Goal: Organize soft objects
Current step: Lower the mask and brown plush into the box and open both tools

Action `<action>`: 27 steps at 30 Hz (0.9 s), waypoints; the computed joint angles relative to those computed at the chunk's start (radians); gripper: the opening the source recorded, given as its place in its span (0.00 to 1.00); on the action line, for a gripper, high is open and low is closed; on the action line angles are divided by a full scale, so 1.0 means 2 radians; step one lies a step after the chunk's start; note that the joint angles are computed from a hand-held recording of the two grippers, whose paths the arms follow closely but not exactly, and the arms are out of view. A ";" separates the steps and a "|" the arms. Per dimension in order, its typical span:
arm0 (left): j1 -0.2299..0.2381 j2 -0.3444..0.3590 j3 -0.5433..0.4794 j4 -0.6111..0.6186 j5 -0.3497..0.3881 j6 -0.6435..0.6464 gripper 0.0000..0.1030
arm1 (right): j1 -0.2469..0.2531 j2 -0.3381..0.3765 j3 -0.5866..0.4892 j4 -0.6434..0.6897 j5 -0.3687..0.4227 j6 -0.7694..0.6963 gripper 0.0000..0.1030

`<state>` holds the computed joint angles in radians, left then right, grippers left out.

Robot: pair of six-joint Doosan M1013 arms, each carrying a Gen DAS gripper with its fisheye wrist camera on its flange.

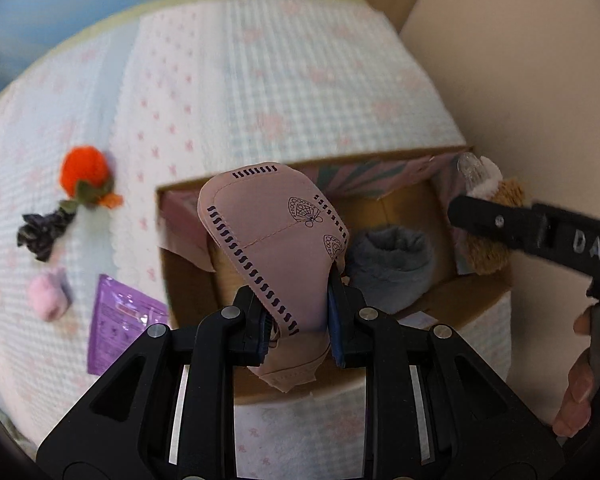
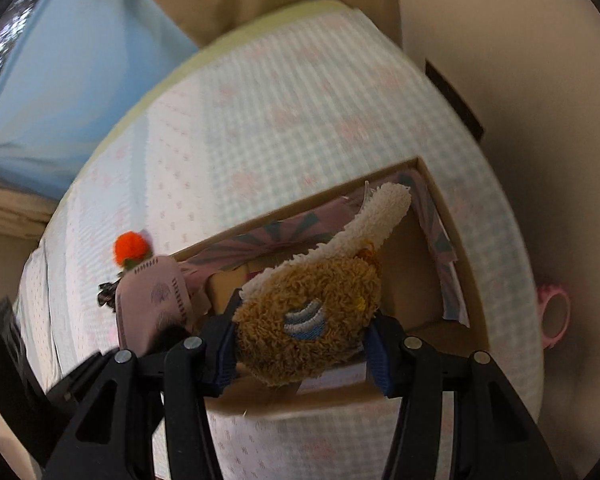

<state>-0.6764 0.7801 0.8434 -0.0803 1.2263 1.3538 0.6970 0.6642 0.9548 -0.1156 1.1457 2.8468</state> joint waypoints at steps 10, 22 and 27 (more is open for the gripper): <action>0.001 0.043 -0.032 0.017 0.045 0.000 0.20 | -0.029 0.027 0.011 0.076 -0.014 -0.009 0.48; 0.004 0.035 -0.024 0.002 0.033 0.001 1.00 | -0.040 0.034 0.013 0.080 -0.029 -0.009 1.00; 0.005 0.031 -0.020 0.003 0.034 -0.001 1.00 | -0.038 0.028 0.026 0.075 -0.037 0.001 1.00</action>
<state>-0.6667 0.8414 0.8040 -0.0740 1.2947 1.3525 0.6203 0.7198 1.0068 0.0341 1.0716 2.8495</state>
